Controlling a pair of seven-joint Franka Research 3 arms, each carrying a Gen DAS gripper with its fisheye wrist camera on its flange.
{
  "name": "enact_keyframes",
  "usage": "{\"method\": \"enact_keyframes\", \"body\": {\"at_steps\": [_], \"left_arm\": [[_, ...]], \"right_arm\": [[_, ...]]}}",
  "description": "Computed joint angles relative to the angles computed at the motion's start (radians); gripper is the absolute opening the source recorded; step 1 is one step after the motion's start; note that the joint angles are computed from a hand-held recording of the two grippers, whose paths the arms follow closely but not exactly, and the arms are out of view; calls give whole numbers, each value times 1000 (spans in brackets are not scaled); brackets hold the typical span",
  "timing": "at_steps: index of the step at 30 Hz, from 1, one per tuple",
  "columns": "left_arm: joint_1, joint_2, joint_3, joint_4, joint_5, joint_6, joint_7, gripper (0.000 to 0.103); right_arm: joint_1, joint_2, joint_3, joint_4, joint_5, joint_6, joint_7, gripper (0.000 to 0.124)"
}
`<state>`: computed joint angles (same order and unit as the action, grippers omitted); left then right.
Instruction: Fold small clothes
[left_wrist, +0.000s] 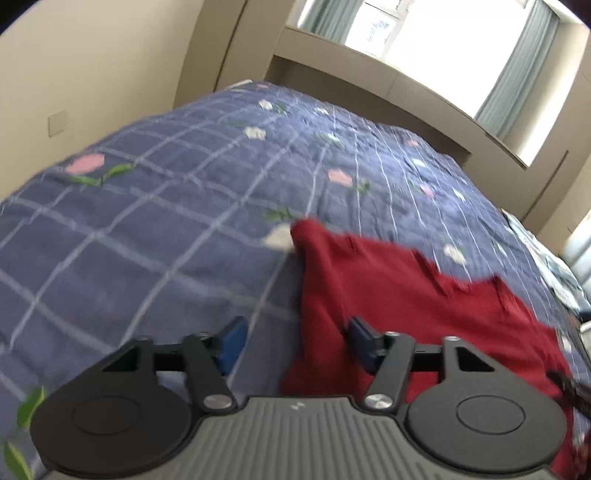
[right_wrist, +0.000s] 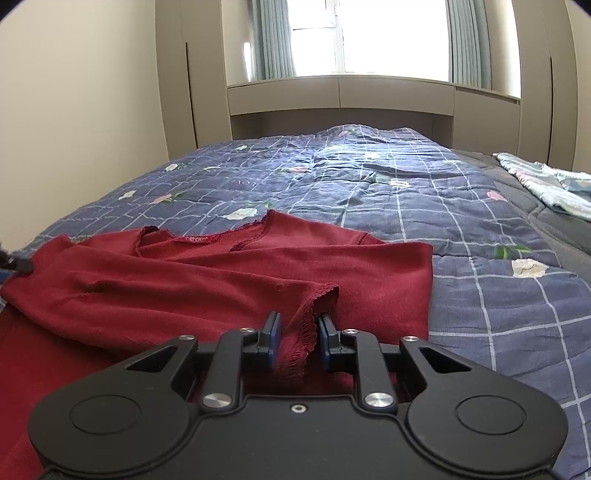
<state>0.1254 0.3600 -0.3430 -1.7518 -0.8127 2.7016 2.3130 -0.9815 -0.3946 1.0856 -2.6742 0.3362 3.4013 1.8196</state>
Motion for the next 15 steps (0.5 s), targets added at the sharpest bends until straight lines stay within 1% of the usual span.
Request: {"method": "enact_keyframes", "body": {"at_steps": [1, 2, 4, 6, 7, 8, 9, 11, 13, 15], "left_arm": [[16, -5, -10, -8, -23, -25, 19, 28], [26, -12, -17, -16, -56, -40, 30, 23], [13, -35, -7, -47, -83, -12, 23, 13], [-19, -51, 17, -66, -58, 25, -33, 12], [-31, -50, 30, -66, -39, 24, -80, 12], [-32, -44, 32, -61, -34, 23, -94, 12], [-28, -44, 27, -65, -39, 29, -83, 15], [-20, -50, 19, -74, -45, 32, -55, 26], [-25, -76, 21, -107, -47, 75, -47, 50], [-22, -99, 20, -138, -59, 95, -19, 51]], "right_arm": [[-4, -1, 4, 0, 0, 0, -1, 23], [-7, -3, 7, 0, 0, -1, -1, 23], [-11, -6, 11, 1, -2, -3, 1, 23], [-25, -16, 25, 2, -8, -9, 5, 23], [-32, -21, 31, 2, -13, -11, 8, 23], [-40, -26, 39, 2, -19, -12, 13, 23], [-46, -31, 45, 2, -26, -12, 20, 23], [-57, -39, 54, 2, -38, -14, 34, 23], [-60, -43, 55, 0, -52, -13, 46, 23], [-63, -44, 56, -1, -60, -9, 56, 23]]}}
